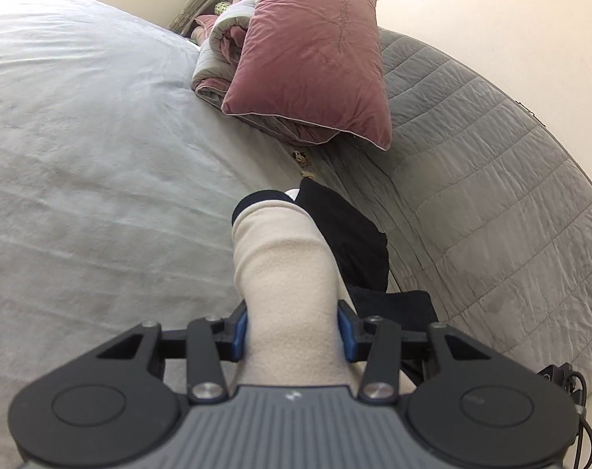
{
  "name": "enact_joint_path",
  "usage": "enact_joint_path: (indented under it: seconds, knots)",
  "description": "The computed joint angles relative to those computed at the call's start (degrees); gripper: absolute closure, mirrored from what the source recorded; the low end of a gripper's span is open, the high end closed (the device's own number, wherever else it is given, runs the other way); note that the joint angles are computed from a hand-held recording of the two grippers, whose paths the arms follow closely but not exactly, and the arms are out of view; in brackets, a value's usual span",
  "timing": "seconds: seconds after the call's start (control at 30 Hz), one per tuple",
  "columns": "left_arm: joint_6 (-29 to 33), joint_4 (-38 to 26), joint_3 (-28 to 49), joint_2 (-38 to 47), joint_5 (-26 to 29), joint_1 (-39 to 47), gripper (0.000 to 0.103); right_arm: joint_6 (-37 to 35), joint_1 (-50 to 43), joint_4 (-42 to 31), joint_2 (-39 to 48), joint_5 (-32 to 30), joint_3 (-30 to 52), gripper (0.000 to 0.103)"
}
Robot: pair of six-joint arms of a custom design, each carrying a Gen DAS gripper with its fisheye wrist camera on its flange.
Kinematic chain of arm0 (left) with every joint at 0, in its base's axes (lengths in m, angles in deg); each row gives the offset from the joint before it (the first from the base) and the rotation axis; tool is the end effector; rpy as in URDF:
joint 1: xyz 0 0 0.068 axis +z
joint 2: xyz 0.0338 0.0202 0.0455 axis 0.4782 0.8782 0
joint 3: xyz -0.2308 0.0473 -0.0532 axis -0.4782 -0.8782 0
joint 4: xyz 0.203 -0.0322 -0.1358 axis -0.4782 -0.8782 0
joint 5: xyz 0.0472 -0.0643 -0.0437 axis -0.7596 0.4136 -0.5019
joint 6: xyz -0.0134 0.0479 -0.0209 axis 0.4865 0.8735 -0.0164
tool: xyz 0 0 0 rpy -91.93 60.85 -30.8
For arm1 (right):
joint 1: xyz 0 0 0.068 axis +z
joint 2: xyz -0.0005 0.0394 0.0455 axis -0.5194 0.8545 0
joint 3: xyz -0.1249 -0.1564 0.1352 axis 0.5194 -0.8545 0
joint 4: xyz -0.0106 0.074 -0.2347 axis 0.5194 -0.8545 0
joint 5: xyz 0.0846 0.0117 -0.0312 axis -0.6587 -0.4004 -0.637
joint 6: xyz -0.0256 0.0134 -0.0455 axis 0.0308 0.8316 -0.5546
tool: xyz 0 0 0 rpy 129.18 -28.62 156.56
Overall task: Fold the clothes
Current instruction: 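Carry the folded shirt with both grippers toward the clothes stack, then lower the folded shirt onto the clothes stack and open both grippers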
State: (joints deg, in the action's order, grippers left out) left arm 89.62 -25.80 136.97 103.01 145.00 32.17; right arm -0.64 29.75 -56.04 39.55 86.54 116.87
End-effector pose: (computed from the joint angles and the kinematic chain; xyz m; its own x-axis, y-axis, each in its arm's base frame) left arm 0.3149 -0.0099 0.2669 -0.7782 -0.0430 -0.6266 0.4865 0.5896 -0.6447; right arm 0.1587 0.2370 0.2658 -0.3799 0.8281 -0.4123 0.2001 0.5087 0.8374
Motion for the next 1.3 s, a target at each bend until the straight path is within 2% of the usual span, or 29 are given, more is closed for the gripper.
enact_joint_path:
  seconds: [0.17, 0.33, 0.57, 0.77, 0.8, 0.9, 0.97, 1.03, 1.1, 1.13, 1.2, 1.23, 1.27, 1.3]
  knots:
    - [-12.5, 12.1, 4.2, 4.9, -2.8, -8.4, 0.058, -7.0, -7.9, -1.3, -5.0, -2.1, -0.5, 0.058]
    - [-20.2, 20.9, 11.6, 11.9, -7.2, -16.0, 0.058, -14.5, -17.7, 1.9, -8.9, -6.6, -2.4, 0.058]
    - [-25.6, 27.4, 27.2, 26.2, -11.8, -23.2, 0.058, -19.7, -34.1, 12.5, -10.7, -17.1, -7.6, 0.058]
    - [-25.7, 29.8, 37.5, 38.6, -13.9, -25.7, 0.057, -22.3, -44.8, 26.0, -4.7, -25.6, -13.2, 0.058]
    - [-25.5, 30.1, 38.0, 40.2, -14.5, -26.0, 0.054, -22.3, -45.5, 28.0, -3.4, -26.1, -14.1, 0.058]
    - [-25.7, 33.7, 36.0, 42.6, -16.1, -26.2, 0.037, -23.5, -45.7, 35.3, 0.2, -24.6, -18.1, 0.051]
    - [-27.0, 38.2, 32.7, 41.8, -15.4, -25.7, 0.032, -26.3, -44.7, 44.9, 2.4, -22.3, -22.2, 0.040]
    - [-25.6, 41.4, 29.1, 39.4, -17.8, -25.6, 0.027, -29.0, -43.2, 53.0, 3.4, -19.1, -25.8, 0.018]
    - [-22.8, 44.6, 25.3, 36.4, -21.8, -25.7, 0.024, -32.0, -42.0, 59.2, 3.5, -15.5, -29.0, 0.012]
    - [-21.2, 47.3, 23.1, 34.8, -24.1, -25.8, 0.024, -33.6, -41.5, 61.8, 3.4, -13.7, -30.3, 0.012]
    - [-16.9, 51.2, 21.1, 32.9, -28.5, -26.6, 0.025, -34.9, -41.6, 57.7, -0.9, -11.3, -30.1, 0.012]
    - [-14.8, 52.3, 21.1, 32.6, -30.2, -27.1, 0.027, -37.8, -41.2, 58.7, -2.7, -9.6, -30.5, 0.013]
    - [-13.4, 52.7, 22.0, 32.7, -30.7, -27.6, 0.031, -41.4, -40.7, 60.5, -4.2, -8.0, -31.0, 0.018]
    - [-12.0, 52.9, 23.0, 33.1, -30.4, -28.1, 0.037, -45.3, -39.9, 59.4, -5.9, -6.5, -30.5, 0.030]
